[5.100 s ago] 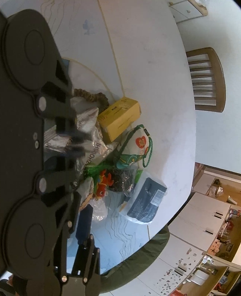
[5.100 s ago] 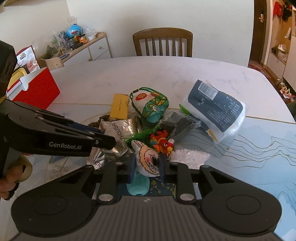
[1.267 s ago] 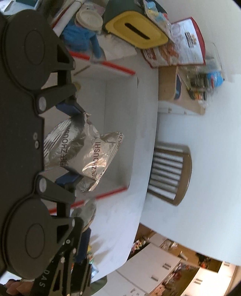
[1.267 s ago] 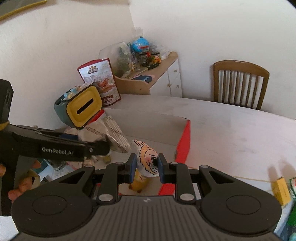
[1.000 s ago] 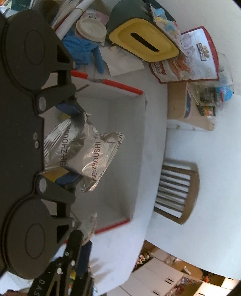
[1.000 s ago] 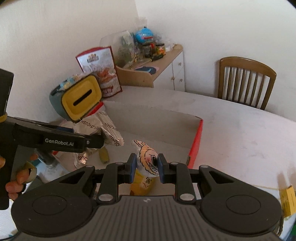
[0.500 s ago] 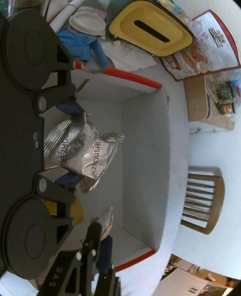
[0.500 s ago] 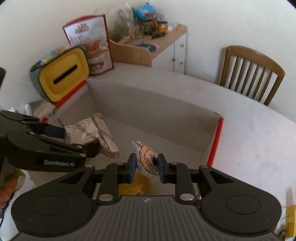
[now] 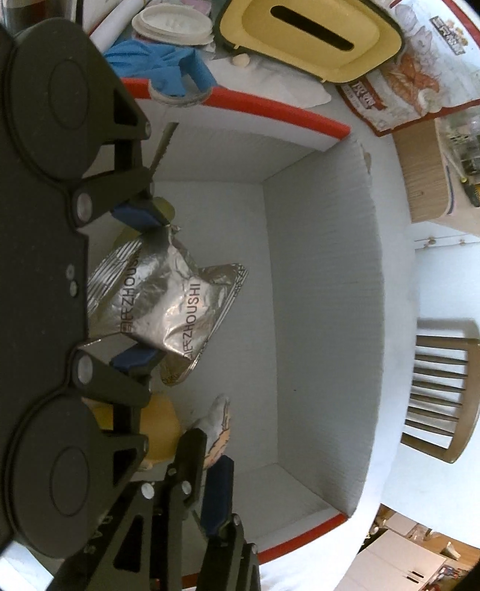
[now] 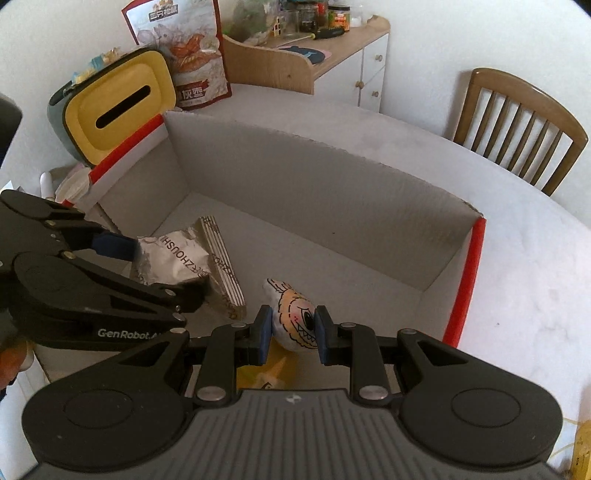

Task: Organize objects
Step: 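Open the left tool releasing the foil bag while the right tool releases the white toy into the box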

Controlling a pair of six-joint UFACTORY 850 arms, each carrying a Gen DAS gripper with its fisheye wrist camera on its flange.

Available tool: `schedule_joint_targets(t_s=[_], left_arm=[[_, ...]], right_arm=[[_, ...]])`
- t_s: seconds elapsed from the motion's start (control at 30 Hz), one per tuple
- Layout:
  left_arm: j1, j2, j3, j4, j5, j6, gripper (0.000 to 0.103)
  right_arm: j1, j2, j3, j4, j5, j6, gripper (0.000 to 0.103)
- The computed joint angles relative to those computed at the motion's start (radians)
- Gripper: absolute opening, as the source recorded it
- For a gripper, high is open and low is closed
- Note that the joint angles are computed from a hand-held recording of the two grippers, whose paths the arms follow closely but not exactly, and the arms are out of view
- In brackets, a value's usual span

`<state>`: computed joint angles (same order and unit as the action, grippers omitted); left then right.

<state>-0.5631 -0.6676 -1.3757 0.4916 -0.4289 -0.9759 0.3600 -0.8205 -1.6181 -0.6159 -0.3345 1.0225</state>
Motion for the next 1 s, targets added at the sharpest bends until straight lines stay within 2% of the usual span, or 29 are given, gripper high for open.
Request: schedule_joint_targets(t_s=[0.27, 0.4, 0.47, 0.6, 0.83, 1.0], left_arm=[[0.014, -0.037, -0.051, -0.152, -0.063, 0.146, 0.064], [0.014, -0.043, -0.063, -0.158, -0.082, 0.16, 0.068], [0.014, -0.042, -0.062, -0.149, -0.088, 0.133, 0.071], [0.01, -0.02, -0.033, -0.098, -0.053, 0.073, 0.077], [-0.008, 0.026, 0.016, 0.051, -0.01, -0.106, 0.082], [-0.031, 0.065, 0.047, 0.15, 0.005, -0.228, 0.083]], right_arm=[[-0.006, -0.006, -0.001, 0.048, -0.002, -0.028, 0.024], [-0.005, 0.0, 0.004, 0.039, 0.001, -0.01, 0.024], [-0.003, 0.007, 0.01, 0.026, 0.001, 0.008, 0.024], [-0.001, 0.031, 0.039, 0.0, 0.013, 0.044, 0.025], [0.002, 0.081, 0.095, -0.054, 0.042, 0.127, 0.025], [0.012, 0.126, 0.141, -0.155, 0.051, 0.231, 0.026]])
